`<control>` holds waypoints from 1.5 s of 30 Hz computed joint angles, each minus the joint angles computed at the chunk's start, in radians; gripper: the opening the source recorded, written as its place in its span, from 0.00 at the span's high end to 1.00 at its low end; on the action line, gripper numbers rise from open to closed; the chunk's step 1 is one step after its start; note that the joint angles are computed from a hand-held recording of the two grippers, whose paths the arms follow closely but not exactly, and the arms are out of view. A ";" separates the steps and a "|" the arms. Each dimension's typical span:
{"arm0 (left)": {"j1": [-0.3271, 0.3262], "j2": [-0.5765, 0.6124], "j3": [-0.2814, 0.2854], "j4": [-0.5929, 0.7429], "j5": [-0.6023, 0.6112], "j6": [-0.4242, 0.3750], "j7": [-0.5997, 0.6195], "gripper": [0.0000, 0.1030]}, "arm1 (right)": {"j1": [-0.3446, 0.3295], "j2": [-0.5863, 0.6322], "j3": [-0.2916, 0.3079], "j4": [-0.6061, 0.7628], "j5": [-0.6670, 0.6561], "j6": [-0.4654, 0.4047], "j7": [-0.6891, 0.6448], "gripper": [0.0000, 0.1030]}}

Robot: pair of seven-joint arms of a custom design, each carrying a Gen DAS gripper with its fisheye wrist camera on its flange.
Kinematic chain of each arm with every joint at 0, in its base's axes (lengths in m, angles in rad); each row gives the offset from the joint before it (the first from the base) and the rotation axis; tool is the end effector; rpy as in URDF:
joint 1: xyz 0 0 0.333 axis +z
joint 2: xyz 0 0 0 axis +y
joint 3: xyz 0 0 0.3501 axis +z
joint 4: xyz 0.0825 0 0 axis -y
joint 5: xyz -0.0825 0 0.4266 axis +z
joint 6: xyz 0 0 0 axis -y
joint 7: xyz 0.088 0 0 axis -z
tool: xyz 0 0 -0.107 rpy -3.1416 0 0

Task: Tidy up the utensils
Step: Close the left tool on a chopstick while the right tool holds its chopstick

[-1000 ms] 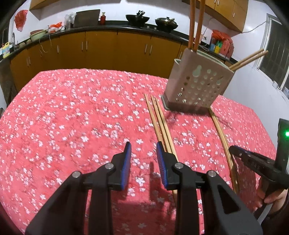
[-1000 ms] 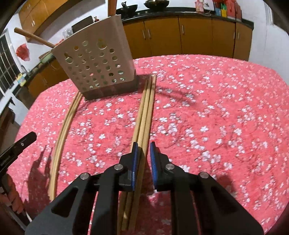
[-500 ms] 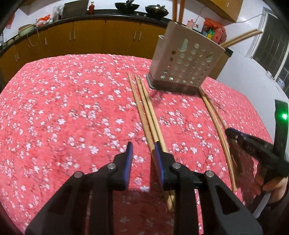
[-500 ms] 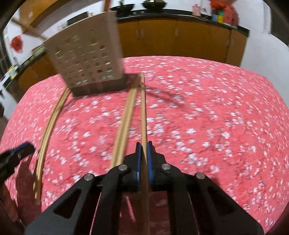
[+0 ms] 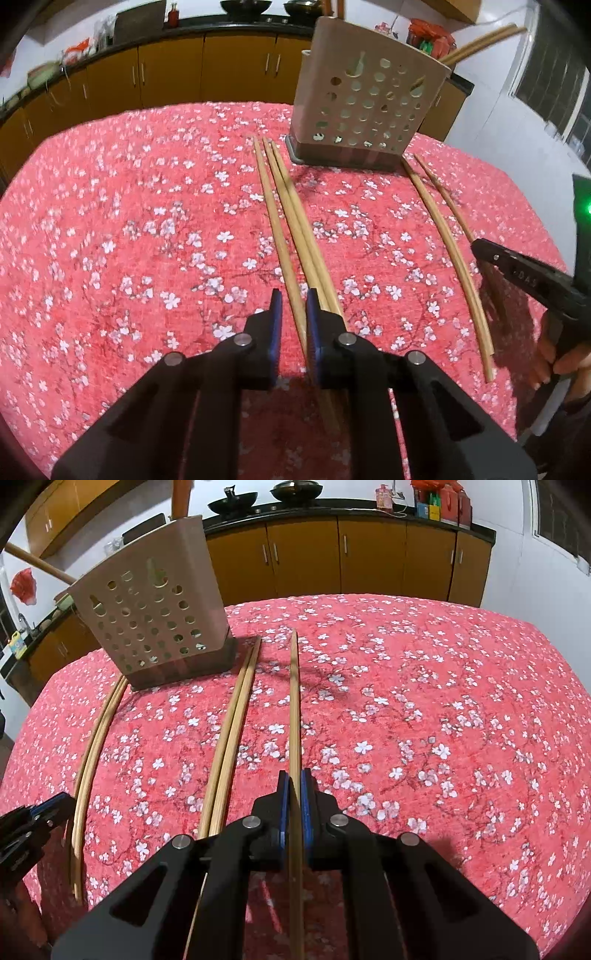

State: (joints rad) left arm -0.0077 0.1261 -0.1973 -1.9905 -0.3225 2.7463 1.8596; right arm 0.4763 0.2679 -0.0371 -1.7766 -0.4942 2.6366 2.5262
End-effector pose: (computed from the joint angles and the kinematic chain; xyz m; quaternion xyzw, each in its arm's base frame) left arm 0.6556 -0.1185 0.4838 -0.5886 0.7394 -0.2922 0.1462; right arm 0.6463 0.3196 0.4852 -0.6150 0.7139 -0.2041 0.2653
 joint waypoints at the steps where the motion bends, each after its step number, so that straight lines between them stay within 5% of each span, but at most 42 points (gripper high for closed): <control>1: -0.003 0.001 0.002 0.000 0.011 0.004 -0.006 0.86 | 0.002 -0.007 0.001 -0.008 -0.002 0.002 0.001 0.93; 17: 0.027 0.089 0.058 0.108 0.278 0.014 -0.271 0.92 | -0.006 -0.024 -0.014 -0.033 -0.067 0.018 0.094 0.93; 31: 0.109 0.092 -0.013 0.090 0.139 0.067 -0.182 0.91 | -0.015 -0.020 -0.011 -0.032 -0.097 0.032 0.121 0.92; 45: 0.116 0.063 -0.003 0.068 0.007 0.052 -0.090 0.91 | -0.021 -0.027 -0.010 -0.046 -0.075 0.052 0.112 0.92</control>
State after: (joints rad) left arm 0.1087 0.1887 -0.2007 -1.9224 -0.3156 2.7985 1.7699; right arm 0.4554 0.2407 -0.0471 -1.8227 -0.5692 2.6890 2.6387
